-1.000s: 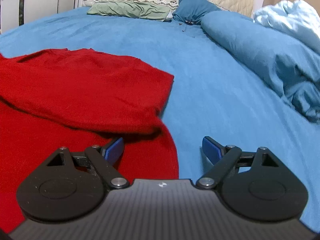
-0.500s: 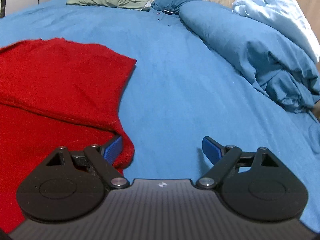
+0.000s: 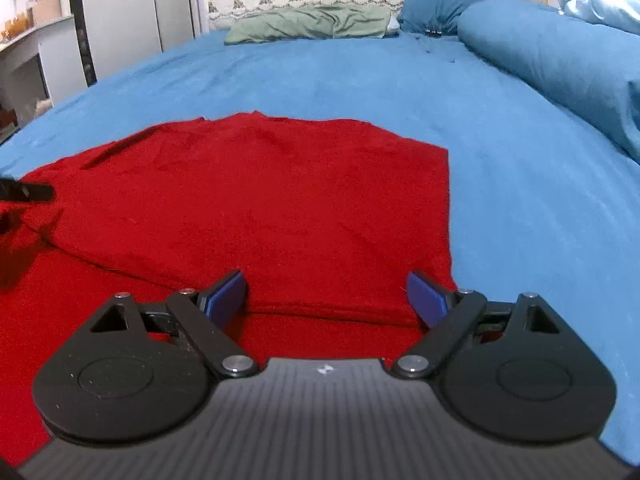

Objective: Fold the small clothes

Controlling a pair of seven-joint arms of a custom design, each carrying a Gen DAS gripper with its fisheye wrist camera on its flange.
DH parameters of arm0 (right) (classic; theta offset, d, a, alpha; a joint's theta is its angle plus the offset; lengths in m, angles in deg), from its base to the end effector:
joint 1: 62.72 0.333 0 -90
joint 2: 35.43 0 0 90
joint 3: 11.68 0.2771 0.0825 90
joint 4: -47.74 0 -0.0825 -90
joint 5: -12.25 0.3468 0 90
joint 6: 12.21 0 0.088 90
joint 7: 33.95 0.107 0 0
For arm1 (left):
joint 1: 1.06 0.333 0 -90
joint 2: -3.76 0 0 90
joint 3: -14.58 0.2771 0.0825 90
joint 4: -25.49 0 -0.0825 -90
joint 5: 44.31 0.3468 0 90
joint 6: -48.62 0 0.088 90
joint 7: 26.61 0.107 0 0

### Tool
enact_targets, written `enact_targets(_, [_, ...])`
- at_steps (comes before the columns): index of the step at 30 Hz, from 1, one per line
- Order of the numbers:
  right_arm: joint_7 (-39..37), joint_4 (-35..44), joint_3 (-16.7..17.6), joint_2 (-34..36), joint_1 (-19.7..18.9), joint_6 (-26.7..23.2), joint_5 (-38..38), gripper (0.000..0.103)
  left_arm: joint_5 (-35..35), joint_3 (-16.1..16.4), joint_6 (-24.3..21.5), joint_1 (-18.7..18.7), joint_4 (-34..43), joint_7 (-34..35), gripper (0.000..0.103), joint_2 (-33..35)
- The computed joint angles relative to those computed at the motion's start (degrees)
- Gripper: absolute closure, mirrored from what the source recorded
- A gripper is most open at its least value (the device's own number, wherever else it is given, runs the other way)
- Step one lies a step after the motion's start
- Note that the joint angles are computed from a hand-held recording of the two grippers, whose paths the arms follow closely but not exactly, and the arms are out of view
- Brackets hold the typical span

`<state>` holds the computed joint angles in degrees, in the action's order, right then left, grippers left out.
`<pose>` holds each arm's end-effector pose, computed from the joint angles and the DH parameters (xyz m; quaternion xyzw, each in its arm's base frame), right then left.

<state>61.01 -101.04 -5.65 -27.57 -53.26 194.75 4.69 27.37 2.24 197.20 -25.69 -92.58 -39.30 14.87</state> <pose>0.4489 0.1416 0.3101 -0.7343 0.5292 -0.2356 0.3539 0.4426 -0.3522 0.3551 -0.6977 0.5958 -0.2884 0.2740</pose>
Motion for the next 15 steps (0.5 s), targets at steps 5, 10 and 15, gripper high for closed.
enact_targets(5, [4.0,4.7,0.3,2.3,-2.2,4.3,-6.8,0.000,2.5,0.7,2.2,0.3,-1.7,-2.7,0.039,0.1])
enact_targets(10, [-2.1,21.0,-0.5,12.4,1.7,-5.7,3.6,0.000,2.4,0.3,0.9,0.2,-1.0,-4.0,0.039,0.6])
enact_targets(15, [-3.3,30.1,-5.5,18.0,6.4,-12.4,14.9,0.000,4.4,0.6,2.2,0.5,-1.6,-7.1,0.039,0.3])
